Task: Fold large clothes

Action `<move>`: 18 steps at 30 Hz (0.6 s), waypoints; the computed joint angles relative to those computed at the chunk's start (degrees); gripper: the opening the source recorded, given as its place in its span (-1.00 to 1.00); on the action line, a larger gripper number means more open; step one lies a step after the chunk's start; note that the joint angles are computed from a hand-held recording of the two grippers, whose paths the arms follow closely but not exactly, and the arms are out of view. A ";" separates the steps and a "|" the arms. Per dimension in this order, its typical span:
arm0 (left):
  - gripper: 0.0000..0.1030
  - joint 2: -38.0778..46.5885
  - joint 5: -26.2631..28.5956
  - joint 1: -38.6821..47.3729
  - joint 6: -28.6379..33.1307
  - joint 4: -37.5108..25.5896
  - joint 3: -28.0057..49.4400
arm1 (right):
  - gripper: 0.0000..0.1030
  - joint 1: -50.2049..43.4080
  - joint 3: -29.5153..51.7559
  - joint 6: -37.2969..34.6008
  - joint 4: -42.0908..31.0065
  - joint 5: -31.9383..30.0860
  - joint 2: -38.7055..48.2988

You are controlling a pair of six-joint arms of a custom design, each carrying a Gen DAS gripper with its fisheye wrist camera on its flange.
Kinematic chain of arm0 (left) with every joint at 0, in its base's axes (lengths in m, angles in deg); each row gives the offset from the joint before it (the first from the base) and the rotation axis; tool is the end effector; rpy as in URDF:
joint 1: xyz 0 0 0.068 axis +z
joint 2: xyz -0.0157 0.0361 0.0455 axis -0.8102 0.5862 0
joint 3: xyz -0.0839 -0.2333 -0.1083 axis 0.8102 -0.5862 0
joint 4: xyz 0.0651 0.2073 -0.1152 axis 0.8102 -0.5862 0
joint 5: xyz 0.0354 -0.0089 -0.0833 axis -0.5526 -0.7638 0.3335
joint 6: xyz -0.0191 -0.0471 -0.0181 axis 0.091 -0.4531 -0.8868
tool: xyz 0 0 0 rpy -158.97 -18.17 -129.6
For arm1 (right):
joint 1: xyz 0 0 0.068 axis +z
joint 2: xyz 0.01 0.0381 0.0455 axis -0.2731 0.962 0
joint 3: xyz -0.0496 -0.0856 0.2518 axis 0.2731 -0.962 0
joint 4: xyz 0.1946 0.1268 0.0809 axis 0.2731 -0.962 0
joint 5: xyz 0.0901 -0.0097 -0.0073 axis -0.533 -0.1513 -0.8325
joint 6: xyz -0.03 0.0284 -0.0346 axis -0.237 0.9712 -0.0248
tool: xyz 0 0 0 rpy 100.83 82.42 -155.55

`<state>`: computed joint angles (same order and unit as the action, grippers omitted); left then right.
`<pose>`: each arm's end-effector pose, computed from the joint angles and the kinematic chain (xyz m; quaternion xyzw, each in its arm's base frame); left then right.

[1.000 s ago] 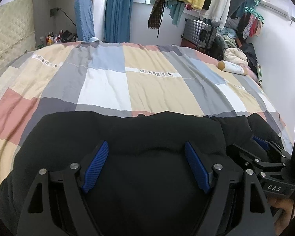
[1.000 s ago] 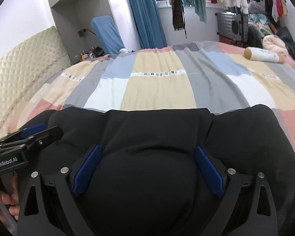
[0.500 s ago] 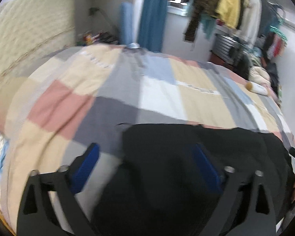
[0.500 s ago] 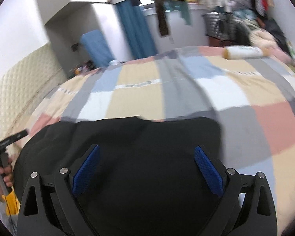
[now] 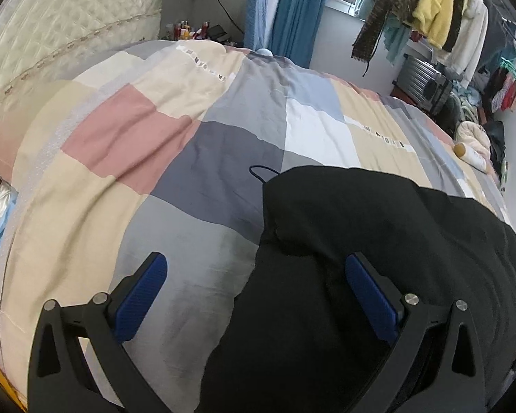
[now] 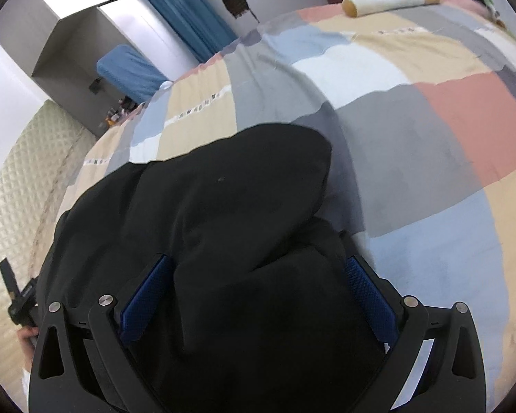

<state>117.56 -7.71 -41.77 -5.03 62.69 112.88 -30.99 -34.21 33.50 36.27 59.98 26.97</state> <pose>0.2928 0.0563 0.1580 -0.0767 0.9362 -0.0676 0.3362 0.2975 -0.0635 0.1247 0.1191 0.9297 0.2100 0.2782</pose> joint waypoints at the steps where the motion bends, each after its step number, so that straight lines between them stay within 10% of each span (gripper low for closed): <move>1: 0.99 0.18 0.26 0.16 0.21 0.07 0.02 | 0.97 0.03 -0.02 -0.17 -0.03 -0.54 0.29; 5: 0.79 2.07 2.71 0.58 0.83 -0.17 0.49 | 0.76 1.23 -0.16 -1.73 0.16 -1.48 0.58; 12: -0.81 0.63 3.16 -2.00 1.02 -2.48 1.48 | -0.71 3.70 -0.58 -4.29 -0.04 -1.06 -3.54; 18: -0.90 -5.10 0.26 -3.73 -0.78 -1.28 2.90 | -0.88 4.13 -1.67 -2.79 3.51 1.88 -11.68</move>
<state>112.46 -7.45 -45.50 -5.81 61.42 115.78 -26.86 -35.88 30.72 39.78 61.86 15.29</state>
